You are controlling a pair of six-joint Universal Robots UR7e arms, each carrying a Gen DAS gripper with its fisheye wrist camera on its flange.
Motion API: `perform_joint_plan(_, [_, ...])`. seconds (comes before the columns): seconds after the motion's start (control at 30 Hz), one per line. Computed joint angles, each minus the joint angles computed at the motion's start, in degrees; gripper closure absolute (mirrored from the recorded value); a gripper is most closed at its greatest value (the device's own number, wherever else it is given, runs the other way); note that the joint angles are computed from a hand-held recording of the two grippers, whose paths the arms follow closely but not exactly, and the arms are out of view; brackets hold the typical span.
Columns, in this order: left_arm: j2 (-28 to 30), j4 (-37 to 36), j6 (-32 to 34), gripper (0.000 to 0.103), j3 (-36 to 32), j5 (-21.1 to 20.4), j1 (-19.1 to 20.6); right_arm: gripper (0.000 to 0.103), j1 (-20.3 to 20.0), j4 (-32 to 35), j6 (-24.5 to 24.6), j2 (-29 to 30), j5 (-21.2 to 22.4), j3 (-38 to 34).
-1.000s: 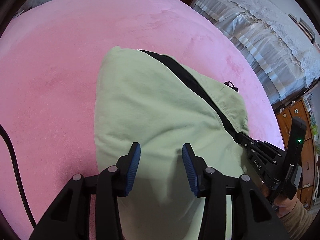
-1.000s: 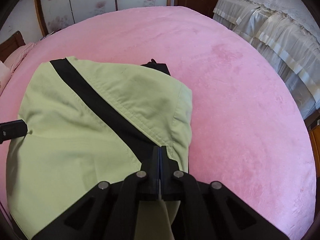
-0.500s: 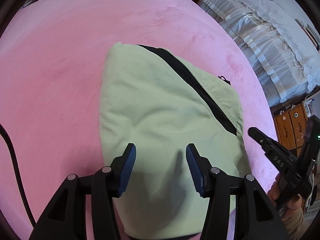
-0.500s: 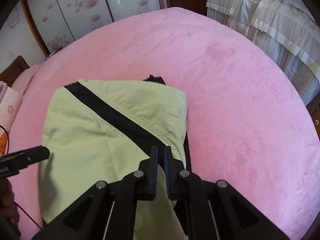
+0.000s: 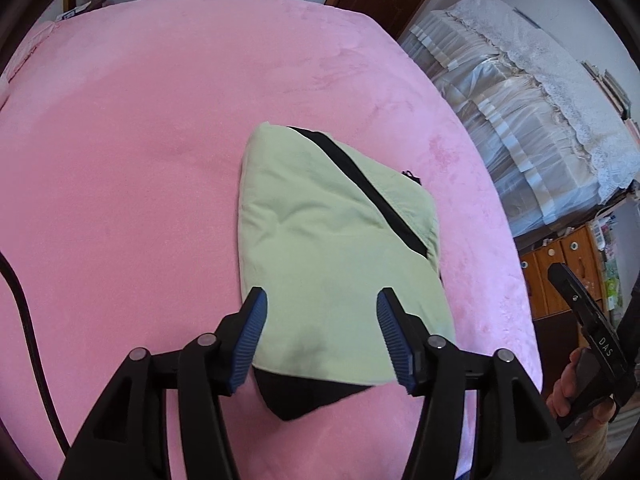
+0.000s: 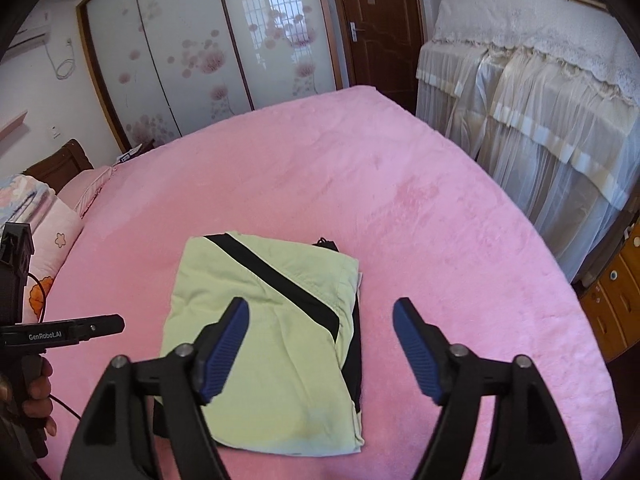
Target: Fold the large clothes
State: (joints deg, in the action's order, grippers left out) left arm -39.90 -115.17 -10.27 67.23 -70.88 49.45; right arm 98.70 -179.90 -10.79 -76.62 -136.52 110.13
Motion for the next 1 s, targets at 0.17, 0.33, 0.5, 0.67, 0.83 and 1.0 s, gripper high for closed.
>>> perform_joint_plan(0.17, [-2.66, 0.49, 1.4, 0.04, 3.42, 0.2, -0.58, 0.016, 1.35, 1.09, -2.14, -1.16, -1.35, 1.31])
perform_joint_plan(0.33, [-3.11, 2.09, -0.06, 0.034, 4.87, -2.35, 0.66, 0.016, 0.09, 5.03, -3.11, -2.3, 1.29, 3.13])
perform_joint_plan(0.5, [-2.51, -0.11, -1.74, 0.029, 6.93, -0.57, 1.76, 0.016, -3.48, 10.59, 1.49, -3.58, 6.52, 4.32])
perform_joint_plan(0.67, [-0.3, -0.41, -2.29, 0.028, 6.08, -1.31, 3.84, 0.016, -9.84, 16.52, 6.83, -4.18, 14.04, 4.15])
perform_joint_plan(0.83, [3.04, 1.37, -2.33, 0.028, 2.53, -5.12, 6.54, 0.016, -16.85, 20.27, 8.9, -3.47, 23.41, 3.07])
perform_joint_plan(1.0, [6.85, 1.48, -3.34, 0.026, -1.69, -9.79, 9.31, 0.016, -22.24, 23.51, 9.17, -1.47, 33.05, 0.53])
